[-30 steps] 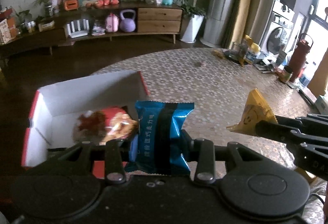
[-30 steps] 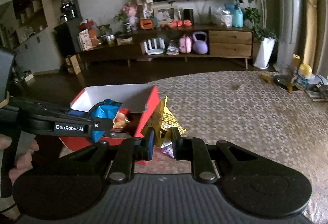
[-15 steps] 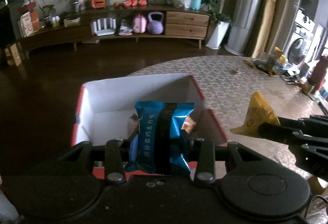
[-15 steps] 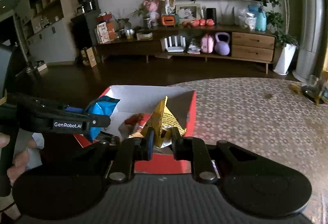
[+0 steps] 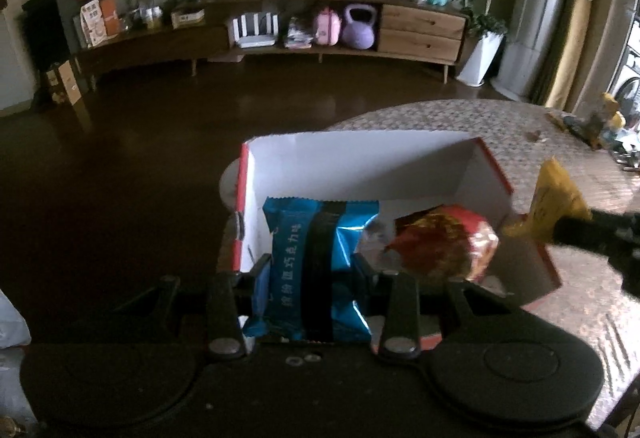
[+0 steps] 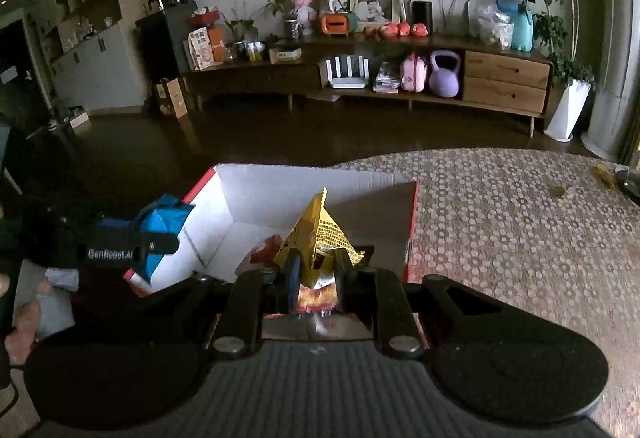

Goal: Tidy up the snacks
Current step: 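Lower the blue packet into the box with the left gripper while the right releases the yellow packet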

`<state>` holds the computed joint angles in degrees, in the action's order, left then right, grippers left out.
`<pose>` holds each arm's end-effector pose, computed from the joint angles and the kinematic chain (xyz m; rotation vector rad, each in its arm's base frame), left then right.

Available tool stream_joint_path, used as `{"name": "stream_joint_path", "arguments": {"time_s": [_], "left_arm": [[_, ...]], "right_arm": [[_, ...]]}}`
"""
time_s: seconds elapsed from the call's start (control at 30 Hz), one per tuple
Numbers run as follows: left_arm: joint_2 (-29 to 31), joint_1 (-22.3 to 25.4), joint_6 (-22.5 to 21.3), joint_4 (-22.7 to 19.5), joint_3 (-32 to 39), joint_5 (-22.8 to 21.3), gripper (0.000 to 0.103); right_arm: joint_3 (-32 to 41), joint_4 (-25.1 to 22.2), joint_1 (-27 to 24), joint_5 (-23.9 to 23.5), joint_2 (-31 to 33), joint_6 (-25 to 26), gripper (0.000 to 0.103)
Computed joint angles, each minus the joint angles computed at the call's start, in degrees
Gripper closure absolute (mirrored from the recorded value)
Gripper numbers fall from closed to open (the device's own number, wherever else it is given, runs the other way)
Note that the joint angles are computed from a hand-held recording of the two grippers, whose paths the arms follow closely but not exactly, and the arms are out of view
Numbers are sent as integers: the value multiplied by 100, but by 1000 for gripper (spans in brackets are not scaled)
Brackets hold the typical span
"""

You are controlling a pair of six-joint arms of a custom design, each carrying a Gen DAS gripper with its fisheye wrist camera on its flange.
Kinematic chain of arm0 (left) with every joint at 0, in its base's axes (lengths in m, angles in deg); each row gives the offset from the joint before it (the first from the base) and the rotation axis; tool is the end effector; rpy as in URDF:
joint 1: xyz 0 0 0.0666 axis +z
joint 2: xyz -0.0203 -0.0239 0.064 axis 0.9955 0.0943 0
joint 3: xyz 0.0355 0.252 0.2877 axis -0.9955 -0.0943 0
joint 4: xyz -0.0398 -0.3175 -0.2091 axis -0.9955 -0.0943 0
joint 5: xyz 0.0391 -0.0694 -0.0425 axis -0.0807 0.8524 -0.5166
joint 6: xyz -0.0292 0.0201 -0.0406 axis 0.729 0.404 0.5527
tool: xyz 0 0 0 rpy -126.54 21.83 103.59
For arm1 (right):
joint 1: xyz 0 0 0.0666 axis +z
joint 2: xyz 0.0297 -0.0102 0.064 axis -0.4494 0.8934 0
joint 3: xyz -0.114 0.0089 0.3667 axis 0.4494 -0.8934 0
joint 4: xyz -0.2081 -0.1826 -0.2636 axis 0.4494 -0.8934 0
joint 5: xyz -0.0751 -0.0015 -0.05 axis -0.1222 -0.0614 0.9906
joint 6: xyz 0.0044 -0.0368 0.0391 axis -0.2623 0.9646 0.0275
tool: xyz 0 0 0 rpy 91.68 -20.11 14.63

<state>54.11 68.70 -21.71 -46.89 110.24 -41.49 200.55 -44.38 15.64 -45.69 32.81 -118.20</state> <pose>0.5064 -0.1500 0.5593 0.6072 2.3608 -0.2235 0.4010 0.3388 0.6142 0.2138 2.2466 0.0656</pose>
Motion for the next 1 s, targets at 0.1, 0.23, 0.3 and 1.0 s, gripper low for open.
{"name": "stream_joint_path", "arguments": {"time_s": [0.1, 0.23, 0.3, 1.0], "left_arm": [[106, -2, -66, 14, -1, -108, 65], [248, -46, -117, 18, 32, -214, 65], [347, -59, -123, -4, 105, -256, 65], [526, -313, -517, -166, 0, -768, 64]], "right_arm": [[159, -35, -137, -64, 167, 23, 86], [262, -44, -310, -190, 332, 85, 86], [293, -51, -378, -250, 398, 119, 86], [93, 42, -650, -638, 537, 130, 86]]}}
